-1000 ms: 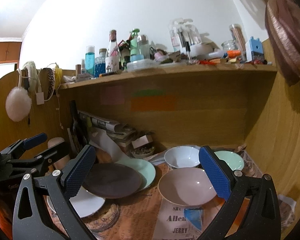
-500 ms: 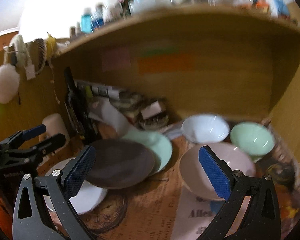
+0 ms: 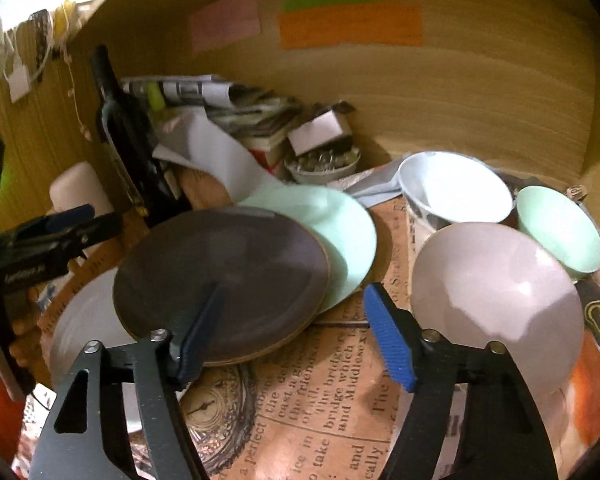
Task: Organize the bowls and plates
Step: 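Grasp the rim of the dark brown plate with the left tool, then lift the dark brown plate with the left tool and carry it toward the pink bowl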
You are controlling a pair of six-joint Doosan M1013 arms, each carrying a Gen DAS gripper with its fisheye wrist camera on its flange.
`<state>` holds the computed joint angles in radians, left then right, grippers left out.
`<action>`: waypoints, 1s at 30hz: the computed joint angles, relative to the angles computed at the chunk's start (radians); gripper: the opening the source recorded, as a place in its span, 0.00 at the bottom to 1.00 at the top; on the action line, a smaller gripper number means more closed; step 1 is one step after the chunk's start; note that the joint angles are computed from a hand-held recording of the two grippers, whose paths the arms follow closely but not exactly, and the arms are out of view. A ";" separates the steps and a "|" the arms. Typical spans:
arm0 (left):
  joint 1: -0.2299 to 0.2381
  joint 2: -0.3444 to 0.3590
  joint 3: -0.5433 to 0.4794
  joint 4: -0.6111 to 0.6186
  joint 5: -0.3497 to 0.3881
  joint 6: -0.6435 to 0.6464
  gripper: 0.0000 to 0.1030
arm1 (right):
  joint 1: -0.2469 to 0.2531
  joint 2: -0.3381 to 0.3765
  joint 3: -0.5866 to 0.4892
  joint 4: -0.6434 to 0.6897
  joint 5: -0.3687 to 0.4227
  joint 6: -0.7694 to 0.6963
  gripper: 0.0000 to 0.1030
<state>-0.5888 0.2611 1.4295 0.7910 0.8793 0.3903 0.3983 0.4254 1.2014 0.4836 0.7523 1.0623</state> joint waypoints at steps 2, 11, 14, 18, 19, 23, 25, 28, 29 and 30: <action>0.021 0.007 -0.008 -0.063 -0.006 0.048 0.71 | 0.003 0.012 -0.015 -0.018 0.030 0.020 0.55; 0.086 0.032 -0.035 -0.283 -0.025 0.214 0.54 | 0.009 0.059 -0.078 -0.071 0.138 0.120 0.36; 0.103 0.041 -0.046 -0.366 -0.022 0.283 0.44 | 0.013 0.072 -0.096 -0.096 0.157 0.158 0.35; 0.122 0.046 -0.053 -0.450 -0.026 0.338 0.36 | 0.016 0.088 -0.118 -0.110 0.185 0.192 0.33; 0.125 0.047 -0.054 -0.459 -0.023 0.341 0.36 | 0.017 0.090 -0.121 -0.112 0.188 0.196 0.33; 0.132 0.051 -0.061 -0.497 -0.022 0.370 0.34 | 0.016 0.099 -0.133 -0.110 0.199 0.205 0.33; 0.135 0.057 -0.071 -0.520 -0.017 0.396 0.33 | 0.016 0.103 -0.139 -0.108 0.212 0.210 0.33; 0.136 0.064 -0.083 -0.542 -0.006 0.426 0.31 | 0.016 0.107 -0.142 -0.105 0.214 0.219 0.33; 0.136 0.068 -0.089 -0.549 -0.001 0.437 0.30 | 0.016 0.108 -0.143 -0.104 0.214 0.220 0.33; 0.137 0.071 -0.094 -0.557 0.003 0.448 0.30 | 0.016 0.107 -0.142 -0.103 0.213 0.221 0.33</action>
<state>-0.4518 0.3321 1.3356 0.2339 0.8825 0.8384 0.4143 0.5323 1.0595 0.3802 0.9654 1.2835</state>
